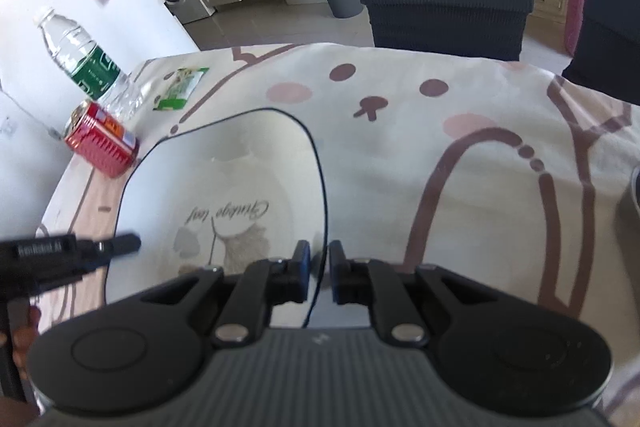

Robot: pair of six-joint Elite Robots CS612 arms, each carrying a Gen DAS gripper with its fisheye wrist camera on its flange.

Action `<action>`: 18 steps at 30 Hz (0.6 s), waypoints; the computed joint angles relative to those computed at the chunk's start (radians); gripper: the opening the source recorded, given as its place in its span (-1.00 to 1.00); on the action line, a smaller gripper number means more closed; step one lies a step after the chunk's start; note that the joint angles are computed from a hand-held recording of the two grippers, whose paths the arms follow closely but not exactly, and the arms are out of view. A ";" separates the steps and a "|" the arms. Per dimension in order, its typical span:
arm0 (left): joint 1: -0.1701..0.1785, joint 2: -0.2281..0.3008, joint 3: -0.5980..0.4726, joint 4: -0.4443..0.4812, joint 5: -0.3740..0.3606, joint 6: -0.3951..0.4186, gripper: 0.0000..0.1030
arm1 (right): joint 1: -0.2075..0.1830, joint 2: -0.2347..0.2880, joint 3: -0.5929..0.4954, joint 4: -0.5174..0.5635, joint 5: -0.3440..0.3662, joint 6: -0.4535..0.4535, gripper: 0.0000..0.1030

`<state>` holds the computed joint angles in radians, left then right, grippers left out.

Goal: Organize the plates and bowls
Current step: 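Lift the white plate with both grippers and carry it toward the cream bowl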

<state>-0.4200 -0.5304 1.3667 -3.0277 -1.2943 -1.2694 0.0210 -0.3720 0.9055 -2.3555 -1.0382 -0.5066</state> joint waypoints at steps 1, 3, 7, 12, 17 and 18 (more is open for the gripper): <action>0.001 0.001 0.000 -0.002 -0.004 0.004 -0.75 | 0.002 0.010 -0.019 0.013 0.001 0.006 -0.75; 0.000 0.004 -0.003 -0.006 -0.010 0.014 -0.76 | 0.005 0.027 -0.052 0.035 0.010 0.018 -0.73; 0.001 0.010 -0.010 -0.012 -0.022 0.037 -0.76 | 0.007 0.056 -0.103 0.065 0.029 0.044 -0.62; 0.008 0.025 -0.006 -0.080 -0.044 0.018 -0.85 | 0.009 0.075 -0.126 0.053 0.057 0.031 -0.59; -0.004 0.021 -0.011 -0.076 0.008 0.100 -0.82 | 0.003 0.056 -0.079 -0.006 0.065 -0.026 -0.63; -0.006 0.020 -0.012 -0.084 0.015 0.123 -0.82 | -0.001 0.048 -0.059 -0.032 0.070 -0.023 -0.63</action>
<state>-0.4262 -0.5108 1.3550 -3.1119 -1.2789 -1.1463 0.0205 -0.3242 0.8461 -2.3870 -0.9684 -0.5294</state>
